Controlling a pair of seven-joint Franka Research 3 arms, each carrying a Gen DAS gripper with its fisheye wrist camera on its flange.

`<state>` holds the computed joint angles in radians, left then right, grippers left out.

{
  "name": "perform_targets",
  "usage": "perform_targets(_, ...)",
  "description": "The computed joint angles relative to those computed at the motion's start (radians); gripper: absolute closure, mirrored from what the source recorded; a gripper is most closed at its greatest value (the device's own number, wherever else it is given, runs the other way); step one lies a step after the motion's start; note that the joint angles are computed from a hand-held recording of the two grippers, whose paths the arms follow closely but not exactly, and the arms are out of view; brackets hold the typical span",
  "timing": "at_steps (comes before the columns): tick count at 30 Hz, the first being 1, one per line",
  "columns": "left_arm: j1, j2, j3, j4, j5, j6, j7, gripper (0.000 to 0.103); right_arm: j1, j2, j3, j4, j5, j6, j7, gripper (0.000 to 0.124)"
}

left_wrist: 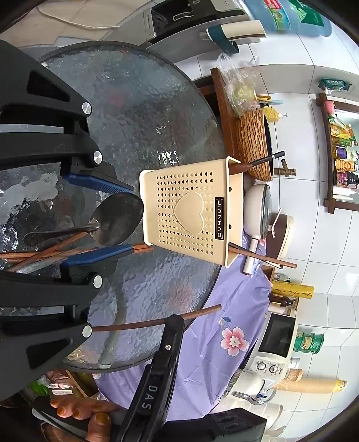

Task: Organize utensils
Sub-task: 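Lift the metal spoon and chopstick and carry both above the cream holder, then lower the spoon and chopstick into the holder and open both grippers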

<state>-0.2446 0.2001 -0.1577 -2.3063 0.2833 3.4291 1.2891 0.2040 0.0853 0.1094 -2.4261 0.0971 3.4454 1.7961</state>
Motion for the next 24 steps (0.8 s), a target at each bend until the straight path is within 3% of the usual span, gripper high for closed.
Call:
perform_targets(11,0.057,-0.014,-0.037,-0.002,0.073,0.014,-0.054,0.066,-0.003,-0.031,-0.006,-0.030,-0.073,0.050,0.071,0.116)
perform_targets(13,0.098,-0.015,-0.068,0.002,0.121,0.013,-0.093,0.066,-0.007,-0.038,-0.010,-0.033,-0.110,0.056,0.101,0.116)
perform_targets(18,0.121,-0.018,-0.078,0.013,0.181,0.014,-0.131,0.066,0.019,-0.051,-0.025,-0.034,-0.076,0.059,0.065,0.116)
perform_targets(24,0.198,-0.018,-0.127,0.041,0.300,0.013,-0.227,0.066,0.038,-0.064,-0.033,-0.026,-0.042,0.057,0.025,0.116)
